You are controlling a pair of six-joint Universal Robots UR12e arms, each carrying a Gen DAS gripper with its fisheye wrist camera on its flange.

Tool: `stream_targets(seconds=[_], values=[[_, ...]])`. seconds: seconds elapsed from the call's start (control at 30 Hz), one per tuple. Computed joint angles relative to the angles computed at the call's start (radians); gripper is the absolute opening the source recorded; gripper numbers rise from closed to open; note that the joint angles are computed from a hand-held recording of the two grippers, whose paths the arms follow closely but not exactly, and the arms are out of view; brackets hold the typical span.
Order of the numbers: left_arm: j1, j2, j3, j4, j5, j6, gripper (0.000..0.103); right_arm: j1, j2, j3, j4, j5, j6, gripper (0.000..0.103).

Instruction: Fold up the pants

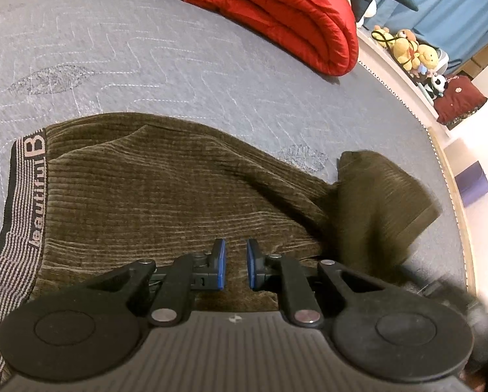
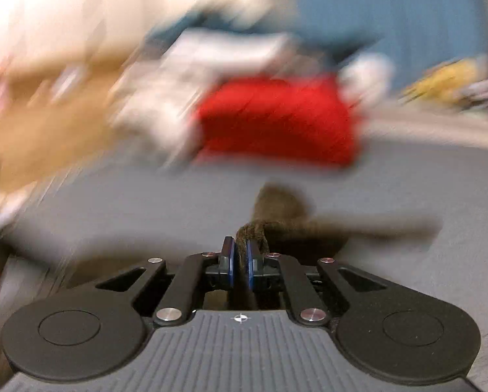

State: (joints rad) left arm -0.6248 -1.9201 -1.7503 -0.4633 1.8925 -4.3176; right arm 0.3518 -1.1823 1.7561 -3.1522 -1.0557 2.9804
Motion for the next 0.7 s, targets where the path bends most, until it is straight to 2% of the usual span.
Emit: stream_targets(seconds=[0.03,0.07,0.1,0.13,0.17,0.2,0.23,0.27,0.3,0.37,0.5,0.57,0.63,0.7], values=[[-0.001,0.001,-0.001,-0.001,0.002,-0.003,0.015,0.0,-0.008,-0.002,0.103,0.018,-0.056,0.007],[-0.001,0.003,-0.003,0.0,0.003,-0.004,0.015,0.001,-0.017,-0.001,0.192,0.023,-0.072,0.007],[-0.001,0.005,-0.005,0.002,0.004,-0.003,0.015,-0.003,-0.015,0.001,0.239,0.04,-0.07,0.007],[0.0,0.007,-0.008,0.003,0.005,-0.003,0.015,-0.01,-0.017,0.006,0.244,0.038,-0.047,0.009],[0.0,0.008,-0.009,0.002,0.006,-0.002,0.015,-0.021,-0.024,0.023,0.207,0.025,0.0,0.02],[0.001,0.009,-0.011,0.001,0.006,-0.001,0.015,-0.036,-0.028,0.036,0.151,0.022,0.09,0.029],[0.002,0.01,-0.011,0.0,0.005,-0.002,0.015,-0.051,-0.023,0.037,0.112,0.024,0.188,0.043],[0.002,0.01,-0.011,0.0,0.004,-0.002,0.015,-0.066,-0.017,0.035,0.077,0.017,0.292,0.047],[0.003,0.009,-0.011,0.0,0.003,-0.003,0.015,-0.072,-0.007,0.023,0.064,-0.004,0.388,0.047],[0.002,0.008,-0.008,0.003,0.002,-0.003,0.02,-0.081,0.017,-0.013,0.106,-0.018,0.481,0.05],[-0.002,0.006,-0.002,0.008,0.005,0.005,0.02,-0.1,0.062,-0.06,0.249,0.101,0.685,0.054],[-0.003,0.005,0.0,0.008,0.003,0.003,0.021,-0.082,0.096,-0.102,0.276,0.081,0.752,0.055],[-0.003,0.004,0.002,0.005,0.003,0.004,0.021,-0.061,0.127,-0.131,0.248,0.038,0.839,0.055],[-0.003,0.002,0.005,0.005,0.002,0.005,0.021,-0.054,0.15,-0.157,0.221,0.027,0.879,0.042]])
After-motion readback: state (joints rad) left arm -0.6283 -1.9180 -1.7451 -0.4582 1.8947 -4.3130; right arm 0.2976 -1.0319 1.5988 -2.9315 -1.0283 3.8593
